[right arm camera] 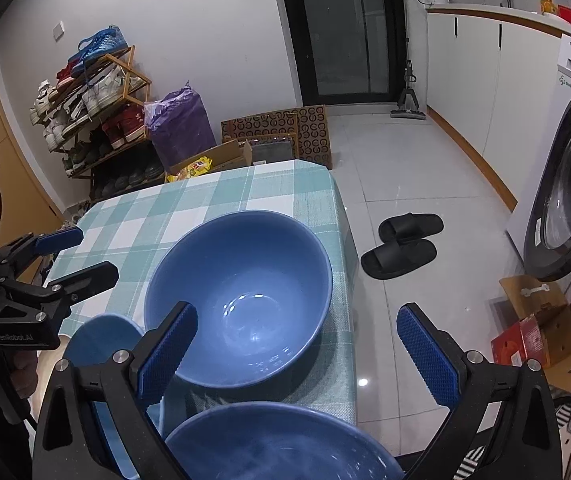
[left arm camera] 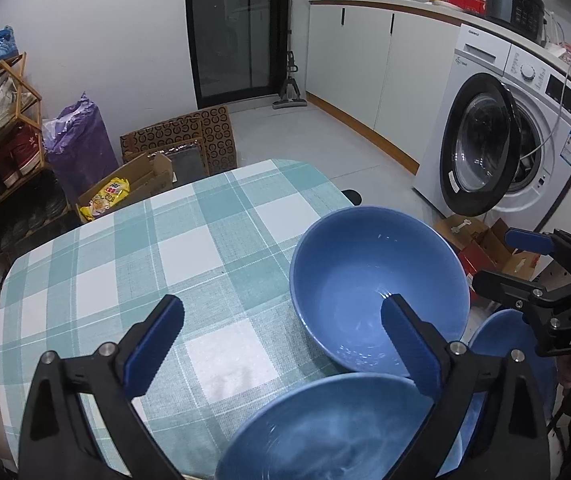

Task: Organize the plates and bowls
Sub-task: 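Bring both tools to opposite rims of a large blue bowl, then close the left tool on the bowl rim while the right tool grips the opposite rim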

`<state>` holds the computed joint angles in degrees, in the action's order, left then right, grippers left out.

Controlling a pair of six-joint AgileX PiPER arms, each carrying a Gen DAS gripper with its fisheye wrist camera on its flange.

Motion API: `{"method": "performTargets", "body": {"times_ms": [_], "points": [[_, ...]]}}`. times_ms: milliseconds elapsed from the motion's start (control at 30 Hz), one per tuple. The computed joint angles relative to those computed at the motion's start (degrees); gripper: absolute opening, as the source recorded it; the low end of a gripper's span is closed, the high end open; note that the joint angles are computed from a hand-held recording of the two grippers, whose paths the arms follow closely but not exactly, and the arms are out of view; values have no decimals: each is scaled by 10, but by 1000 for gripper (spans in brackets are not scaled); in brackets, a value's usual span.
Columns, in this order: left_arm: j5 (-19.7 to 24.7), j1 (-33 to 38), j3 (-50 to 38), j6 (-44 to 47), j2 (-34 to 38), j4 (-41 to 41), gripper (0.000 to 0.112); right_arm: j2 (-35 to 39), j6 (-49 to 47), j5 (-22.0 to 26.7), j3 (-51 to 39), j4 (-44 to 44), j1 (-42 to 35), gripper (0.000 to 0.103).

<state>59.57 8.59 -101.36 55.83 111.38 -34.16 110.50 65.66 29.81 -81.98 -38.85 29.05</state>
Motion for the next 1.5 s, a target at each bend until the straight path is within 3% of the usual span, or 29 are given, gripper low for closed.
{"method": "performTargets", "body": {"times_ms": [267, 333, 533, 1033, 1200, 1367, 1500], "points": [[-8, -28, -9, -15, 20, 32, 95, 28, -34, 4, -26, 27, -15, 98], [-5, -36, -15, -22, 28, 45, 78, 34, -43, 3, -31, 38, -18, 97], [2, -48, -28, -39, 47, 63, 71, 47, -63, 3, -41, 57, -25, 93], [15, -60, -42, -54, 72, 92, 46, 67, -105, 6, -57, 90, -30, 71], [18, -60, -45, -54, 78, 93, 41, 81, -130, 11, -71, 111, -31, 61], [17, -60, -45, -52, 82, 97, 35, 97, -153, 19, -88, 131, -34, 41], [19, -59, -43, -42, 80, 90, 28, 107, -147, 27, -98, 124, -30, 34]]}}
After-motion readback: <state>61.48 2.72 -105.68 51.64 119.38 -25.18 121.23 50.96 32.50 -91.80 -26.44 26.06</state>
